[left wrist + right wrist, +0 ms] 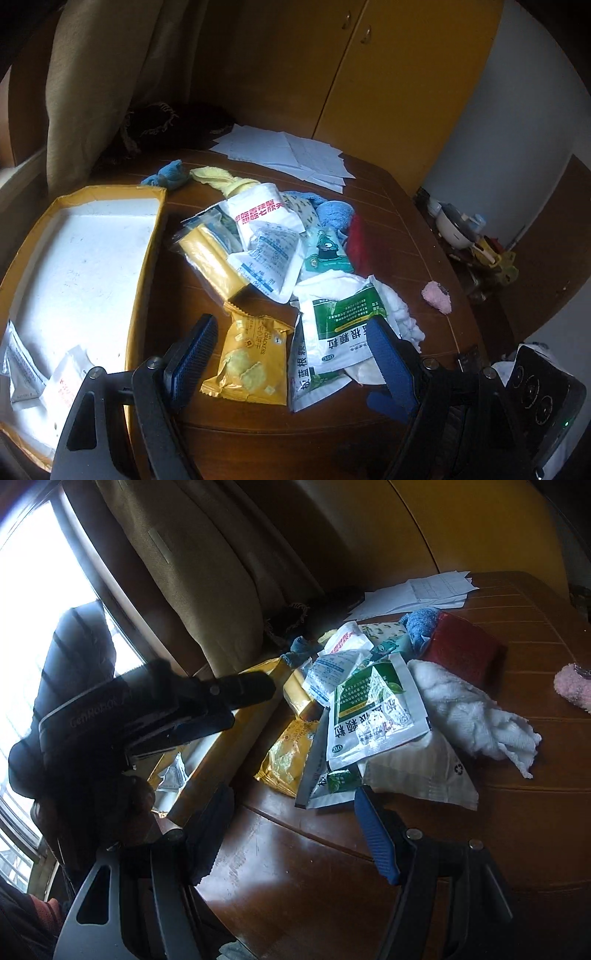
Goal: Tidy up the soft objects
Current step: 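Grasp the green-labelled white bag with the left tool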
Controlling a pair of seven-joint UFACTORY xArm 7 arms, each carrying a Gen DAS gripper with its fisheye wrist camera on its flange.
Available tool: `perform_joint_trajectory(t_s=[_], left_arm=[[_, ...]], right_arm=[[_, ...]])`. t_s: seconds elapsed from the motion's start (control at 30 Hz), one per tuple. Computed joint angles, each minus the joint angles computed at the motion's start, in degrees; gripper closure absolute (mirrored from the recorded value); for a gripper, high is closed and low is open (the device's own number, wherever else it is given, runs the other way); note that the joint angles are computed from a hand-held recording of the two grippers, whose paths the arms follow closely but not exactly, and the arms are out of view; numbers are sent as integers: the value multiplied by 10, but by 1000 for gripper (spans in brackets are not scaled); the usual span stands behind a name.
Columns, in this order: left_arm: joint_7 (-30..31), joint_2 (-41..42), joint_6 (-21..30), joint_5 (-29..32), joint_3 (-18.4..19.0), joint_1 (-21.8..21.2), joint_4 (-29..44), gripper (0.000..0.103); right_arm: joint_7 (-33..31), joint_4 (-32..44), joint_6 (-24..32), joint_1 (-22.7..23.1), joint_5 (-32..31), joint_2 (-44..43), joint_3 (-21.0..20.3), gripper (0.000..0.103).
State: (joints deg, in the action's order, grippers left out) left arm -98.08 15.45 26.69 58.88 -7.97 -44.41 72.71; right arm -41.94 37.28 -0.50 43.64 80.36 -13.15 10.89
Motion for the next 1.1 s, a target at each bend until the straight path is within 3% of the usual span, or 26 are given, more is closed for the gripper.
perform_joint_trajectory(t_s=[0.13, 0.23, 0.37, 0.5, 0.63, 0.73, 0.8, 0.9, 1.0, 1.1], left_arm=[[80, 43, 51, 10, 0, -17, 66, 18], [142, 82, 60, -4, 7, -26, 113, 18], [209, 119, 60, -40, 21, -39, 154, 18], [305, 157, 36, -101, 13, -31, 179, 18], [277, 153, 0, -128, 47, -50, 161, 22], [268, 139, -11, -132, 63, -62, 143, 36], [259, 129, -8, -124, 71, -70, 129, 57], [230, 110, -31, -113, 75, -68, 100, 68], [172, 87, -36, -76, 87, -77, 74, 77], [115, 55, -65, -47, 82, -60, 33, 78]], right_arm=[[54, -29, 3, -6, -46, -16, 6, 35], [146, -64, -5, -34, -128, -41, 31, 35], [216, -85, -4, -55, -192, -54, 37, 35], [243, -91, -1, -37, -217, -54, 8, 36], [286, -92, 0, -39, -264, -54, 8, 36], [311, -96, -4, -37, -295, -54, 5, 36], [329, -97, -6, -38, -314, -51, 4, 36], [357, -100, -5, -38, -341, -52, 4, 36], [391, -105, -5, -52, -374, -55, 13, 36], [417, -110, -7, -56, -402, -61, 15, 35]])
